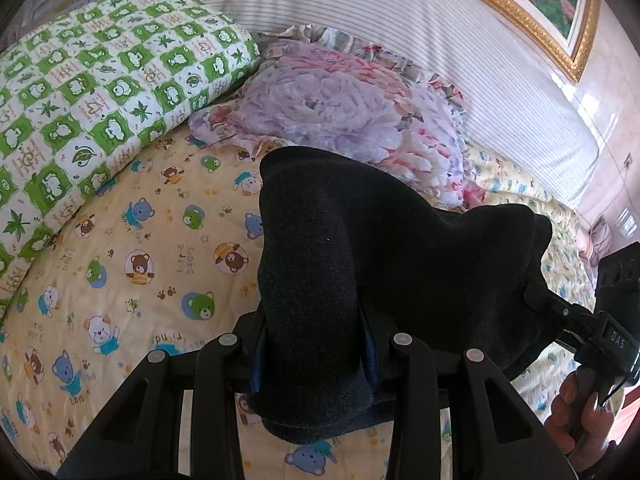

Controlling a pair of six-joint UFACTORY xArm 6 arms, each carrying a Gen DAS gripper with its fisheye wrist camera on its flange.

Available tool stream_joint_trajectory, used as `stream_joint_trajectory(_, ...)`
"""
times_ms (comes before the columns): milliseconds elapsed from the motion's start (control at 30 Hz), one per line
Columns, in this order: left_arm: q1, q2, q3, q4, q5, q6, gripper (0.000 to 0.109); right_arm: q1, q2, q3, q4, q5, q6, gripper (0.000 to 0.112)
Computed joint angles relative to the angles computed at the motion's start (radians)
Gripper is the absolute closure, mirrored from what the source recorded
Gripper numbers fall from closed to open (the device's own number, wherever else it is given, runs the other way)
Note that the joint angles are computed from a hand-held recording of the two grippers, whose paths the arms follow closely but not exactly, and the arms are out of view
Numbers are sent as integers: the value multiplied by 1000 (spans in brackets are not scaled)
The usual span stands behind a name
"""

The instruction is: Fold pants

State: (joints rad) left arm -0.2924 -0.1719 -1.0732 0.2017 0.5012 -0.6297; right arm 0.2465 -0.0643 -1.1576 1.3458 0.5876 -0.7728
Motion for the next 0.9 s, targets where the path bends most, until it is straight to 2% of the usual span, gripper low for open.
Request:
stream_joint_trajectory(300,13,49,-23,-19,-17,23,72,-10,54,-44,-8,17,10,62)
stream_joint_trajectory(467,21,62,-10,-42,-42,42,71,-13,93,-69,-61,18,59,59)
stream_joint_trajectory(633,31,66,3,-91,-63,72,53,-9,109,-73,-138,-24,118,51)
stream_joint_trajectory(700,34,62,10,-70,-67,47,47,-4,112,-72,-194,-50,152,51)
stream_joint_trajectory(767,36,60,20,-70,-78,46,45,-4,115,-73,-212,-58,156,50)
stream_joint_trajectory(833,38,61,25,-68,-84,43,37,-2,119,-74,-239,-70,168,49)
stream_joint_trajectory(900,40,61,34,-68,-92,45,36,0,124,-72,-266,-88,181,47)
